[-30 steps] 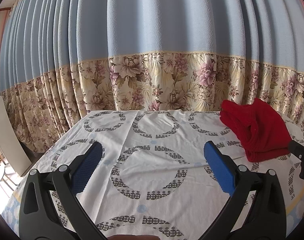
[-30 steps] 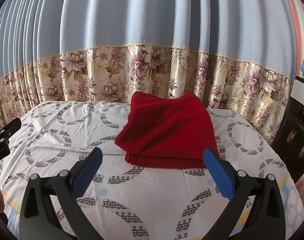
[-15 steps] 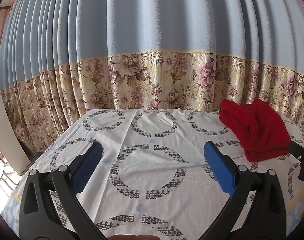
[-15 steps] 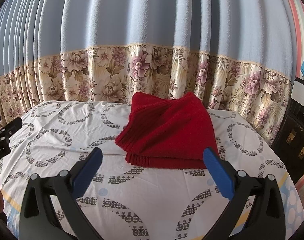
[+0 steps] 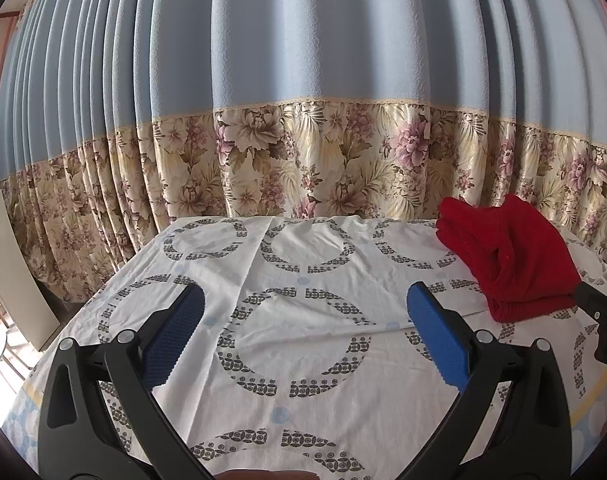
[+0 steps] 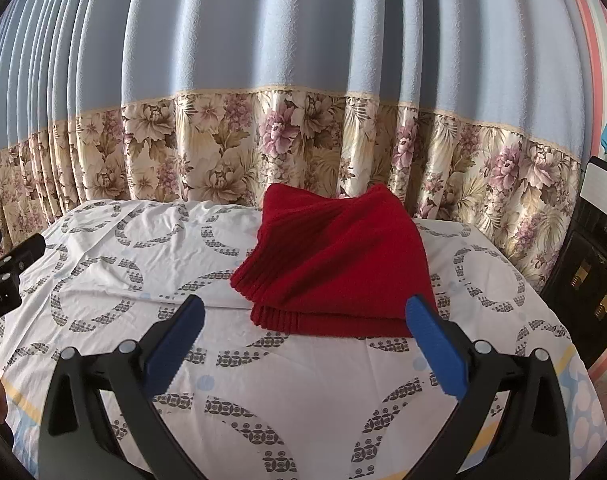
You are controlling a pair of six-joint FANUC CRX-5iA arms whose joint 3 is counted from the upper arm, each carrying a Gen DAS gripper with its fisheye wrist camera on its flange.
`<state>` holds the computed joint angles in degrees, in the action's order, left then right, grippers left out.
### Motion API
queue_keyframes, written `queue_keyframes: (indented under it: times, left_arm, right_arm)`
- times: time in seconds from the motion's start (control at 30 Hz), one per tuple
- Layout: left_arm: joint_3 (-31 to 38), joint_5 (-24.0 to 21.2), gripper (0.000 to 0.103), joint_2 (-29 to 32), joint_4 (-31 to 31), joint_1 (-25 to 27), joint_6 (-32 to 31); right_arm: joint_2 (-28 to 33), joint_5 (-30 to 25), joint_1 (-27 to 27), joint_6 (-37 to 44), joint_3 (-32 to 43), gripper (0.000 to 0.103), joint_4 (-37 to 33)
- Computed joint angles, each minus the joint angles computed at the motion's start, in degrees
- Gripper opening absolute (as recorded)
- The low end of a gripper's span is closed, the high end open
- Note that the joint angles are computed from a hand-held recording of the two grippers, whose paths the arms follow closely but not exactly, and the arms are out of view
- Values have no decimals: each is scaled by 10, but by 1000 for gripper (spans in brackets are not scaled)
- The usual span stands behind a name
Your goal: Fold small clothes
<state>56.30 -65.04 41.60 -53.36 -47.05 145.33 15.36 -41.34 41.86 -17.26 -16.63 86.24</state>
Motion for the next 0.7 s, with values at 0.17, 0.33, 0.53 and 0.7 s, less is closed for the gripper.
queue_keyframes:
  times: [0.17, 0.33, 0.53, 0.7]
  left_arm:
    - [0, 1, 100, 0, -1, 0, 0]
    - [0, 1, 100, 0, 3, 2, -1]
    - [0, 1, 100, 0, 4, 2, -2]
    - [7, -8, 100, 4, -6, -2, -8]
  right_arm:
    - [1, 2, -1, 6, 3, 101, -4]
    - [1, 3, -2, 7, 3, 101, -3]
    - [2, 2, -1, 8, 3, 101, -4]
    - [3, 4, -1, 11, 4, 101, -7]
